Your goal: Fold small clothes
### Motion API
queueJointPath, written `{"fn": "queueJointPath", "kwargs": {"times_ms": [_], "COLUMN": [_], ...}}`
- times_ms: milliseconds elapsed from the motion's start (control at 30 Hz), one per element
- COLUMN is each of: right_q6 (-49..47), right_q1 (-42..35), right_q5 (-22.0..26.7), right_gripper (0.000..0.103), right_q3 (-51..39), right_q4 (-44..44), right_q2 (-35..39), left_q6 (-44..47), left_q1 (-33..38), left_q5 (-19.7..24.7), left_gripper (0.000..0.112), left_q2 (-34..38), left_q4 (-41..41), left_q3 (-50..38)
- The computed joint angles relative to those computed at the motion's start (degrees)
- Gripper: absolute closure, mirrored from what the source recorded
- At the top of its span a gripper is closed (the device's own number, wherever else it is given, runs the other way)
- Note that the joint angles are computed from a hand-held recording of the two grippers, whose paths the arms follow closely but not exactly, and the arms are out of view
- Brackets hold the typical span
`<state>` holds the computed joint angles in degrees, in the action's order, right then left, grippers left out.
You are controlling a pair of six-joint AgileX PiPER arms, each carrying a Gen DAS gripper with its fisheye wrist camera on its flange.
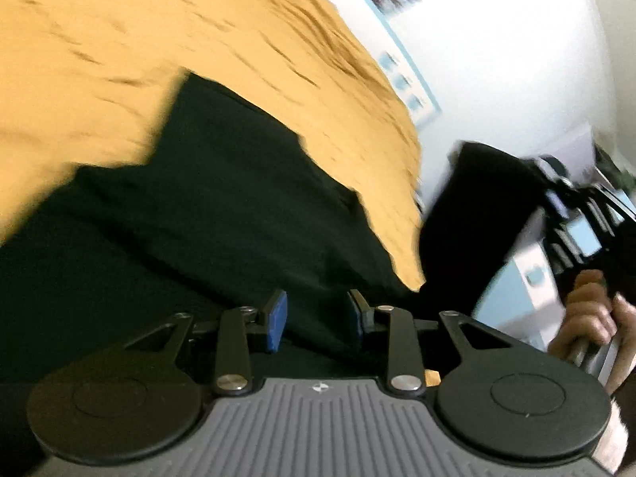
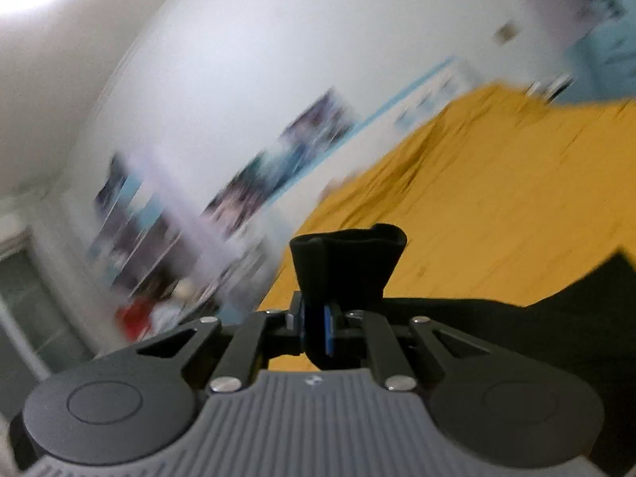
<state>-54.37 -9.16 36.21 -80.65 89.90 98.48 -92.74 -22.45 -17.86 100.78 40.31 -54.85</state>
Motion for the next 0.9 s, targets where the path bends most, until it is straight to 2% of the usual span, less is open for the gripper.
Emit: {"fn": "queueJointPath", "kwargs": {"times_ms": [100, 167, 200, 233, 267, 300, 400, 500, 600, 667, 767, 800, 900], "right_q6": [-2.4, -1.6, -0.7, 0.6, 2.2, 2.5, 0.9, -1.1, 0.2, 2.4, 8.0, 10.2, 9.6], "right_q1": [10.9, 15.8, 17.6, 18.8, 19.2, 18.4, 10.8, 0.7, -10.6, -18.2, -27.7, -29.8, -33.2], "right_q5": [-4.8, -6.3, -6.5, -7.1, -7.6, -5.9, 3.1, 7.6, 9.1, 10.2, 13.5, 14.9, 17.4], "right_gripper": [0.099, 0.085, 0.064, 0.047, 0.045, 0.045, 0.044, 0.036, 0.035, 0.035, 0.036, 0.04, 0.043], "right_q3": [2.8, 2.2, 2.1, 2.4, 2.9, 3.5, 5.6, 10.5, 13.3, 12.4, 10.1, 8.5, 8.8], "right_q4": [1.3, -1.1, -2.2, -3.5, -5.0, -5.6, -5.9, -5.3, -8.6, -11.0, -13.5, -14.0, -13.7], "right_q2": [3.9, 8.2, 10.2, 11.5, 12.1, 12.2, 10.4, 6.1, 2.4, 3.0, 6.3, 7.8, 9.8], "left_q6": [7.4, 10.0, 11.9, 12.7, 11.6, 10.8, 9.0, 10.4, 8.9, 8.8, 9.3, 8.6, 8.3], "left_q1": [2.4, 3.6, 3.7, 4.1, 4.7, 5.4, 6.1, 5.3, 5.2, 4.7, 3.7, 3.5, 3.0], "left_q5": [-0.4, -0.3, -0.2, -0.8, -1.5, -2.5, -2.3, -2.5, -3.9, -5.3, -2.8, -2.0, -0.6], "left_gripper": [0.076, 0.076, 0.076, 0.076, 0.076, 0.076, 0.076, 0.076, 0.076, 0.076, 0.076, 0.076, 0.076], "left_q2": [-2.6, -3.5, -3.7, -3.7, -3.6, -3.7, -2.8, -1.4, 1.7, 4.5, 7.5, 8.2, 9.3], "left_q4": [-7.5, -10.3, -12.7, -13.7, -12.6, -11.8, -9.5, -12.8, -15.7, -17.7, -18.6, -18.0, -16.6], "left_q3": [5.6, 7.9, 8.6, 9.2, 9.4, 10.1, 8.1, 6.3, 4.4, 2.1, -2.1, -3.3, -5.6]}}
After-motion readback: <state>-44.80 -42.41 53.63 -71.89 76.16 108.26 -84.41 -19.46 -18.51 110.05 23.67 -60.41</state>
